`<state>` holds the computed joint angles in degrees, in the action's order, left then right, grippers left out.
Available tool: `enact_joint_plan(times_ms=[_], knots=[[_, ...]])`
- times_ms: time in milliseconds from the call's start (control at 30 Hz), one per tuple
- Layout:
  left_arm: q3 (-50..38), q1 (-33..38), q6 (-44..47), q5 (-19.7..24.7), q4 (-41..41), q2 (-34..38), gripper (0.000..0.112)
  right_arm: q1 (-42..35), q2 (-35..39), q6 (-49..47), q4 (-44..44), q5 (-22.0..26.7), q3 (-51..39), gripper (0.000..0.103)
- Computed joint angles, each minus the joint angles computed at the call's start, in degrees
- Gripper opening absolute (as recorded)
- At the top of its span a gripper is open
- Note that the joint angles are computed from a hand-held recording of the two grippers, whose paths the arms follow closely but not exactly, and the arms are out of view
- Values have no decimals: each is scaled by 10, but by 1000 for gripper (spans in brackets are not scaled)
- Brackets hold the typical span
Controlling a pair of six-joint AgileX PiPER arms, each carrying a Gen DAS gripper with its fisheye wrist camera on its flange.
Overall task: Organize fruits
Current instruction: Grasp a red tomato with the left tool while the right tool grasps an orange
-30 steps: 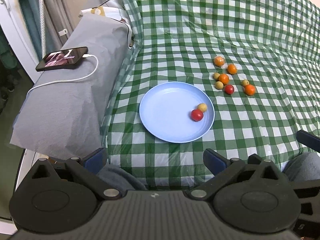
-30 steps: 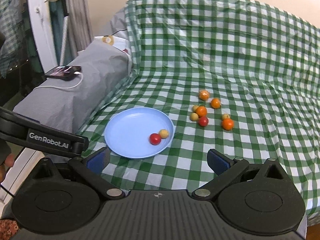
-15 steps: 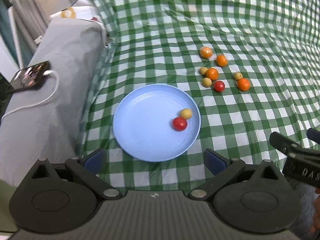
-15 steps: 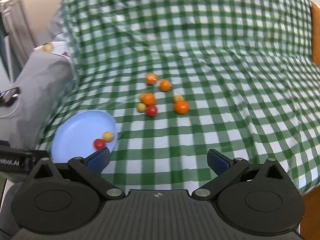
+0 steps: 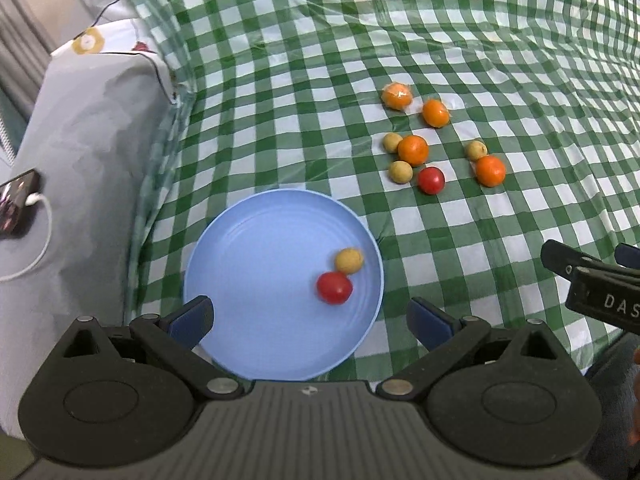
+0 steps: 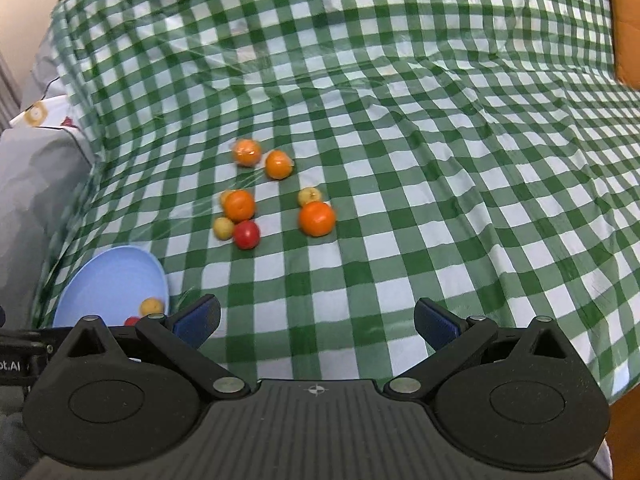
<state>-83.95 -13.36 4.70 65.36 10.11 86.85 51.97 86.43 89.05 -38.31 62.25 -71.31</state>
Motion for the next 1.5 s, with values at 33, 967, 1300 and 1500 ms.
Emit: enact_joint_plan(times_ms=[33,967,1300,1500], knots=[[-5,-4,-2,-2,2,9,103,-10,2,-4,3,-8,2,102],[-169,-43,-47,-24,17,233,103,-160,198,66,-224,-236,20,99],[-287,-76,-102,-6,-51,345,102,-194,183,178,-356,-216,100,38],[-369,-103,-168,20,-20,420,96,-209,176,208,-379,-219,123,38]])
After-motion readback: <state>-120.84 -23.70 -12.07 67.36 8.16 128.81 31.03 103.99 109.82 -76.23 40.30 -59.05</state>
